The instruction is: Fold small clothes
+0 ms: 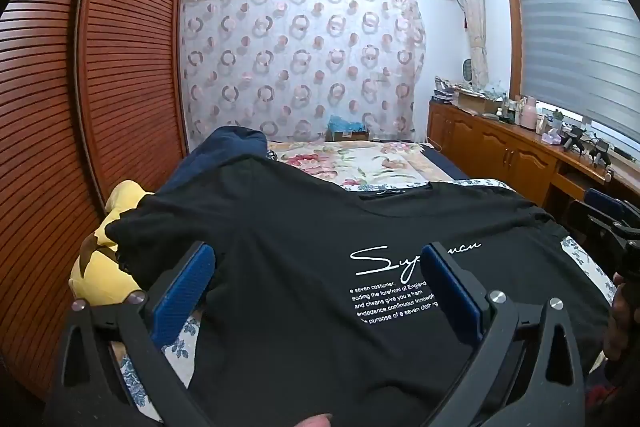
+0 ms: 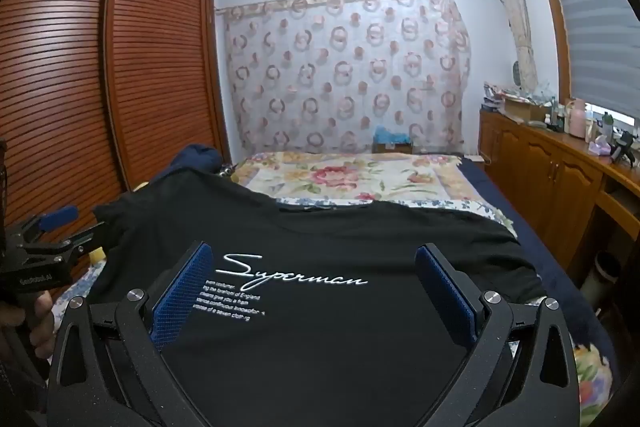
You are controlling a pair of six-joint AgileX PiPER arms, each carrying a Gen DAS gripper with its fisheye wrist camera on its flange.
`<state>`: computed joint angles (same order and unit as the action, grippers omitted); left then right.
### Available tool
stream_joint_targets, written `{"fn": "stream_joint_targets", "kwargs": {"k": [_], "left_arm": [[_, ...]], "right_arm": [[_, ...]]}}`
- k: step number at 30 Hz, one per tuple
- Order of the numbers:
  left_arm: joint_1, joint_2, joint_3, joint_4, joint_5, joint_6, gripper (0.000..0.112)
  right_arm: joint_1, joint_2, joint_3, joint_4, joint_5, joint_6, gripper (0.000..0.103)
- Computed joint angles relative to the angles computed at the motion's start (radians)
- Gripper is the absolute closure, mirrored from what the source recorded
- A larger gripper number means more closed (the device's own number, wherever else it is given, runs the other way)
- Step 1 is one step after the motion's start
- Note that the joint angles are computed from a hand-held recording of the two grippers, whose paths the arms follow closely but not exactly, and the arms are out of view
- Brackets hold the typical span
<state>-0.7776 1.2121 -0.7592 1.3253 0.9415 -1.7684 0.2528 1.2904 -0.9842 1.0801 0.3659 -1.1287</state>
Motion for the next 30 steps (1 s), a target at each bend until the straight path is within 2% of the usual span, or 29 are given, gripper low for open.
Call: {"fn": "stream_joint_targets", "kwargs": {"k": [8, 9, 22, 30], "left_arm": [[-0.008, 0.008, -0.004, -0.003, 0.012, 0.002, 0.009], [-0.011, 0.011, -0.014, -0.008, 0.018, 0.01, 0.009], [-0.037, 0.003, -0.031, -0.016, 0.058, 0.021, 0.009], [-0.035, 0.0, -0.03, -0.019, 0.056, 0.026, 0.009]], "right_arm": [[0.012, -0.006, 0.007, -0.013, -0.02, 0.015, 0.0], [-0.003, 0.004, 0.0, 0.009, 0.001, -0.006, 0.0], [0.002, 0.002, -0.001, -0.008, -0.001, 0.018, 0.0], [-0.007, 0.001, 0.001, 0.001, 0.007, 0.007, 0.0]]}}
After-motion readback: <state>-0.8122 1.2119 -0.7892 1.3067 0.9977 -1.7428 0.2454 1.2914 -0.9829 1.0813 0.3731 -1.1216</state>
